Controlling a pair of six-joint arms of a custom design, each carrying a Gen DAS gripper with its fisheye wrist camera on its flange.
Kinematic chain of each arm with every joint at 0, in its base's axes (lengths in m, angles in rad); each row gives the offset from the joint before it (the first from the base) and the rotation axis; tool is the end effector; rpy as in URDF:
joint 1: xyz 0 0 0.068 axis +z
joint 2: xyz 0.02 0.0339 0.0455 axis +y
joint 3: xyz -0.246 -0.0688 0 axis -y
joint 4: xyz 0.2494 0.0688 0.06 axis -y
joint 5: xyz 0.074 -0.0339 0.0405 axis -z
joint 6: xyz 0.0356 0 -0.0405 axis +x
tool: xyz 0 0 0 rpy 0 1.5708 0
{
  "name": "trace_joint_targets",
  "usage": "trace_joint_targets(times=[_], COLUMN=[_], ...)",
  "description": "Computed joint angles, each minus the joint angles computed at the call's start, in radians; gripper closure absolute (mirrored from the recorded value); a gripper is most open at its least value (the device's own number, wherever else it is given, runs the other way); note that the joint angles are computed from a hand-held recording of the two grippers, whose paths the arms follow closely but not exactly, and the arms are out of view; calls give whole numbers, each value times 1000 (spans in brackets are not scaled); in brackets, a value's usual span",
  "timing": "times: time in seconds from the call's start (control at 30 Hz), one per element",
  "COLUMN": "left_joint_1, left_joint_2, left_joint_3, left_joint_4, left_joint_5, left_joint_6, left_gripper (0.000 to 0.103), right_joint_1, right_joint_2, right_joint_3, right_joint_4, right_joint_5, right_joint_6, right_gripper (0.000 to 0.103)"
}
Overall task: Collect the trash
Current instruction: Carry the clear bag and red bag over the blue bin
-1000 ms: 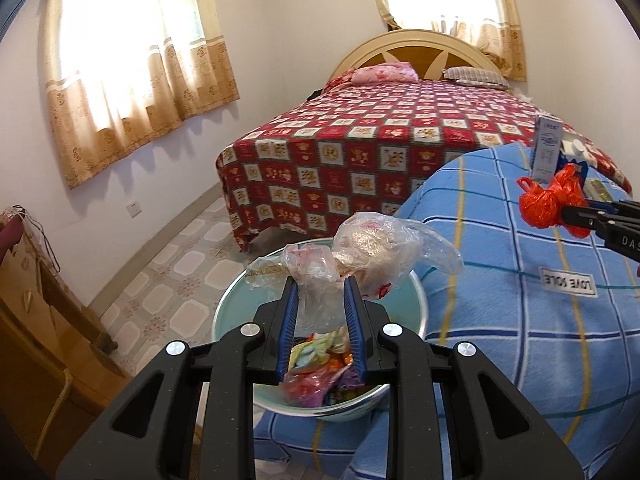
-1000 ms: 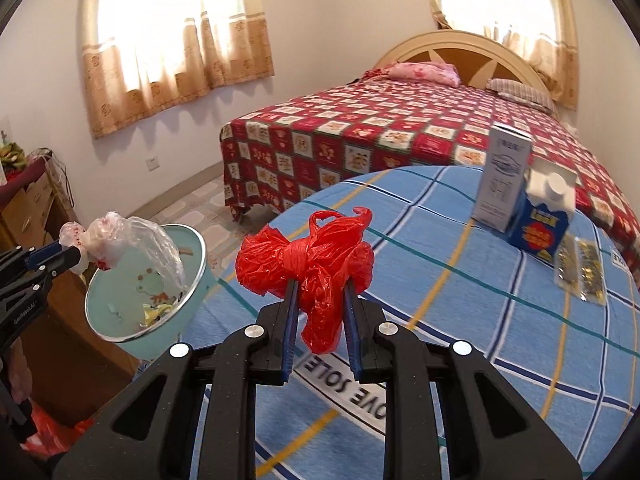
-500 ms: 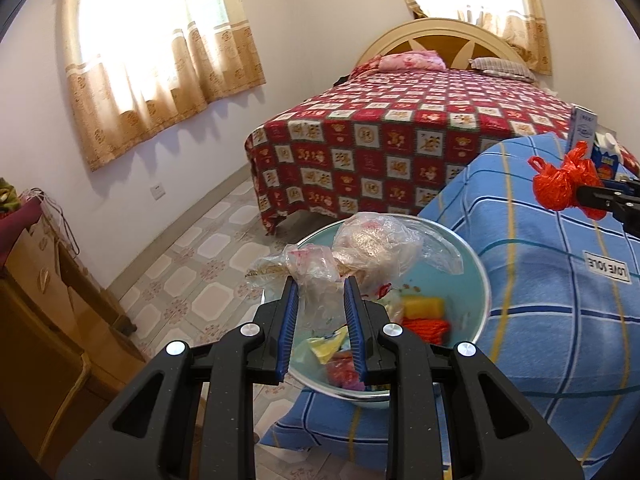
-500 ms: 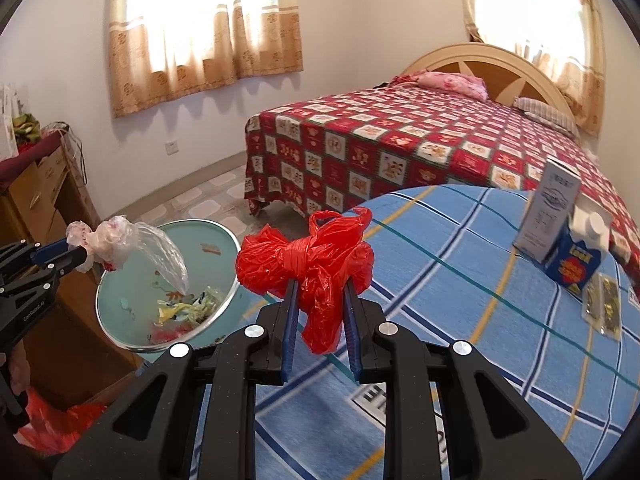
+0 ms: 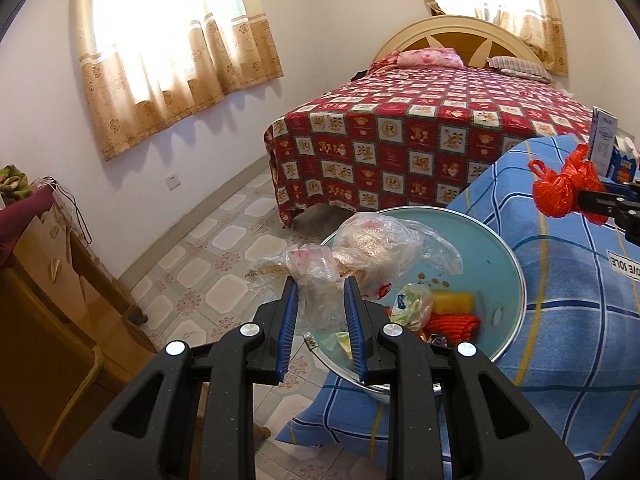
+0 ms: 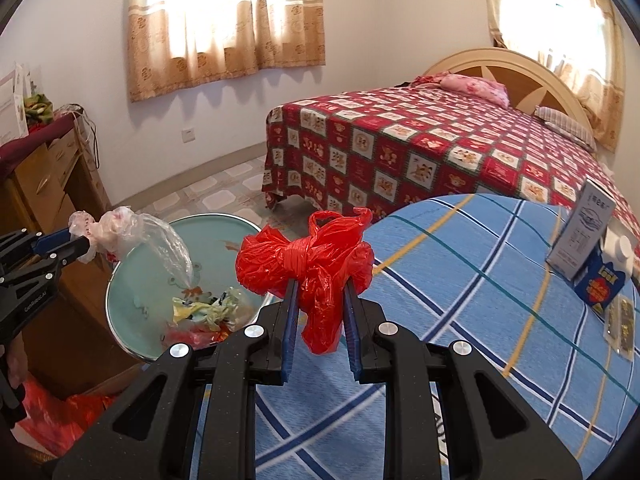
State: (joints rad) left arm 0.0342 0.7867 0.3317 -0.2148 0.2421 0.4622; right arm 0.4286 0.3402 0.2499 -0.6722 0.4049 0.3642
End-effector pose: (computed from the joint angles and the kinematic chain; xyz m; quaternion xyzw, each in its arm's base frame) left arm 0.1820 -0.0023 0.1646 0.2412 0.8621 0.0008 0.4457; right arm 0.1141 0.0367 0.1591 0.0500 0.9027 -0.0218 0.4267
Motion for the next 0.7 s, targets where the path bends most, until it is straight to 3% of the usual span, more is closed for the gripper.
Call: trace_joint_targets(times=[0.7], left_joint_1=[92], left_joint_2=[100], left_joint_3=[27], left_joint_4=[66], left_joint_5=[33], left_joint_6=[22], left_gripper=[79], right_joint_1=[94], right_joint_2=[259], right_joint_3=[36], right_joint_4=[190], right_joint_5=[32], right_joint_6=[20], right_gripper=[81])
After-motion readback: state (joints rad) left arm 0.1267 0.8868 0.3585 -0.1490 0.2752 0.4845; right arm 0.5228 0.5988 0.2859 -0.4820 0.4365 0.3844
